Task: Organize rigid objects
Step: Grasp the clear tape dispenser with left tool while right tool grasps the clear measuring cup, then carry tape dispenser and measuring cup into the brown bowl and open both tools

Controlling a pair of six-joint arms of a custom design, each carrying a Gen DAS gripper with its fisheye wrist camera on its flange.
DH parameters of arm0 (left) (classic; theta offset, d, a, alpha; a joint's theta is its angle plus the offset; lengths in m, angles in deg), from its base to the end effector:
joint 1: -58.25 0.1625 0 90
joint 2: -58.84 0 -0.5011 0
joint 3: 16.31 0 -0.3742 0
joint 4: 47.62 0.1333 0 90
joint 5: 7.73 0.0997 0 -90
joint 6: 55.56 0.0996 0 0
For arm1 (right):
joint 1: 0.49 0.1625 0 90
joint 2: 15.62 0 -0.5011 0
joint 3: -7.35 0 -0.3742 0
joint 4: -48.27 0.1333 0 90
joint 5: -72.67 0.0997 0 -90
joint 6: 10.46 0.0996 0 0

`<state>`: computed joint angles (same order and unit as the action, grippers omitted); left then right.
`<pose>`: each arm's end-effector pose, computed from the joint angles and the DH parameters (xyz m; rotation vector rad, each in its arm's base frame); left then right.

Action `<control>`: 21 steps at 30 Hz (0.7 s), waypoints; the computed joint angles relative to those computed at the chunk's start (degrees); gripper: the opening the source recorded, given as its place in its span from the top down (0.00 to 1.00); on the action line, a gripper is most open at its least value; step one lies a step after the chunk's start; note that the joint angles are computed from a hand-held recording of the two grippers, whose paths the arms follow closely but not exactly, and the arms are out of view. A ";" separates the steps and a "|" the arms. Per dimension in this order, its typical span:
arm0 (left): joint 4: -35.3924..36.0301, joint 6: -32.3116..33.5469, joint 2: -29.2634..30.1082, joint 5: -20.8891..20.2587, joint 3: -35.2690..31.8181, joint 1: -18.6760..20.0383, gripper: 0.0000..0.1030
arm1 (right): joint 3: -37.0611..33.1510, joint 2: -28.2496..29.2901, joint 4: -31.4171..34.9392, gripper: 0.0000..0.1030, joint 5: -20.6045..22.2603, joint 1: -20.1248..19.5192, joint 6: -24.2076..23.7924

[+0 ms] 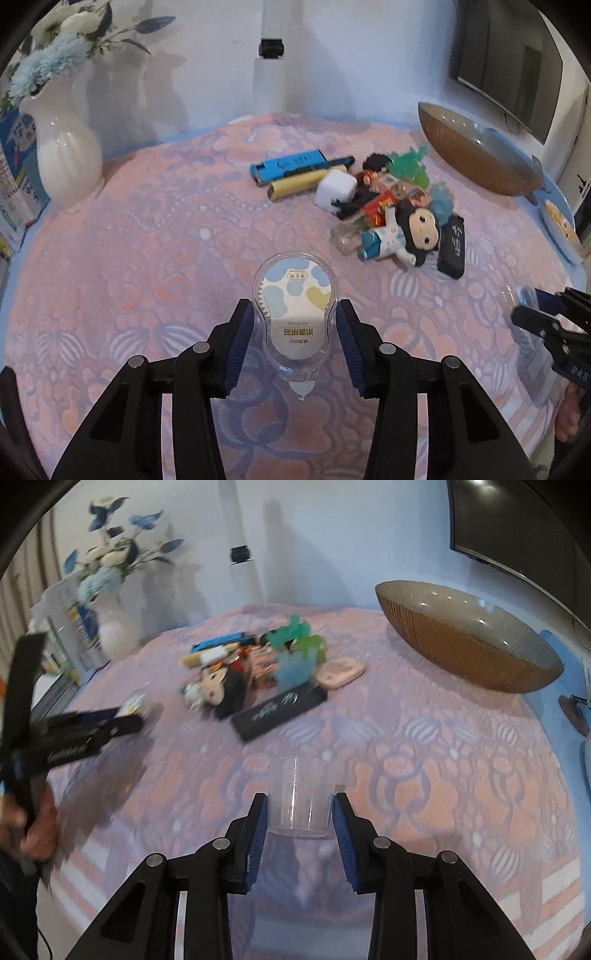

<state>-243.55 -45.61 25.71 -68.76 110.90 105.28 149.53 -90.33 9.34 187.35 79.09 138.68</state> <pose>-0.2138 -0.4958 -0.0017 1.1288 2.4290 -0.4630 0.0346 -0.3189 0.1694 0.1077 -2.1931 1.0434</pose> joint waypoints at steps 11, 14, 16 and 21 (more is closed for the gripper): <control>3.04 -0.63 -1.09 -3.70 -0.81 1.82 0.48 | 4.24 -3.68 2.06 0.33 -9.40 -6.06 1.17; 3.53 -1.10 -1.04 -3.60 -1.03 1.79 0.47 | 2.55 -4.41 3.00 0.31 -6.83 -3.61 1.15; 3.95 -1.26 -0.70 -1.99 -1.10 1.08 0.25 | -0.13 -3.57 5.36 0.31 -3.44 -1.52 2.27; 2.81 -0.43 0.35 0.83 -1.24 -0.18 0.25 | -6.26 0.52 12.02 0.46 0.92 0.67 3.76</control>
